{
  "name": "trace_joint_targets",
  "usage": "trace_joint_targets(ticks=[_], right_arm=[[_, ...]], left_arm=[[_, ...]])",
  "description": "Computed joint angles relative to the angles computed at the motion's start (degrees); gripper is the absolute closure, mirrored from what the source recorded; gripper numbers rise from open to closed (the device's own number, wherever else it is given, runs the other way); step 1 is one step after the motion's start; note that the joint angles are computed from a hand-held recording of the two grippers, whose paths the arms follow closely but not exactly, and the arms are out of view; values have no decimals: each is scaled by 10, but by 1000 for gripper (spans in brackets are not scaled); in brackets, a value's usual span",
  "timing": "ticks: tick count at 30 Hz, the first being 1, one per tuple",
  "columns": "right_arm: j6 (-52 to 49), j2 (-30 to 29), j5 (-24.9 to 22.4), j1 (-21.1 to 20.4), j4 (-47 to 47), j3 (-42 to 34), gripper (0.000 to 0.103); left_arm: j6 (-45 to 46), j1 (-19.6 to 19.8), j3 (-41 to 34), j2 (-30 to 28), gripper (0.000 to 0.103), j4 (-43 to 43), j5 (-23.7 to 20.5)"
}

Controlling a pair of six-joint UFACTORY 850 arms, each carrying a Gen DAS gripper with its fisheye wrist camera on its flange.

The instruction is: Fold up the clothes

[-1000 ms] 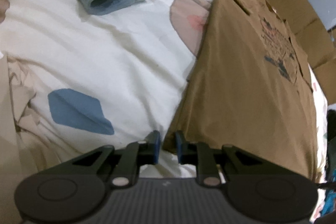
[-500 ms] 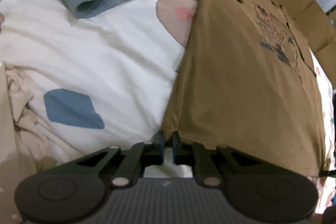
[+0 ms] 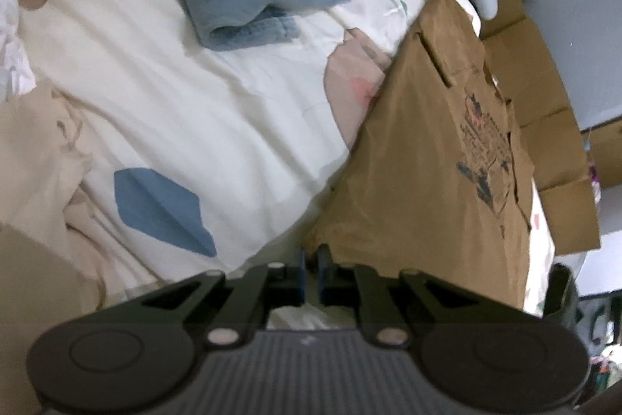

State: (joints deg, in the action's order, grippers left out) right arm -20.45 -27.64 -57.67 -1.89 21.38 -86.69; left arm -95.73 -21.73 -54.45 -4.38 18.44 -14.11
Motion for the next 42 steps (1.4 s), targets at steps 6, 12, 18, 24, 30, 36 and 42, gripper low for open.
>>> trace_joint_targets(ticks=[6,12,18,24,30,36,42], right_arm=[[11,-2,-11,-5,-2,-4,101],[26,-8,-8,1,-9,7,101],[33,-12,10,-3,21,22,97],[19,-4,15,-23,68,38,89],[18,-4,25,-36,112,49,77],[20,0,24,-47,136,61,99],[42,1,15,-33,116,40,101]], left_arm=[[-43,-6,34,24,98,-17,22],[50,-7,10,1,97,-76,-18],[154,3,-1,-18,92,-166,-3],[80,-4,-6,-26,79,-115,15],[4,-7,-2,-33,79,-54,43],[150,9,20,-18,95,-184,54],[127,5,-14,-17,97,-147,-12]])
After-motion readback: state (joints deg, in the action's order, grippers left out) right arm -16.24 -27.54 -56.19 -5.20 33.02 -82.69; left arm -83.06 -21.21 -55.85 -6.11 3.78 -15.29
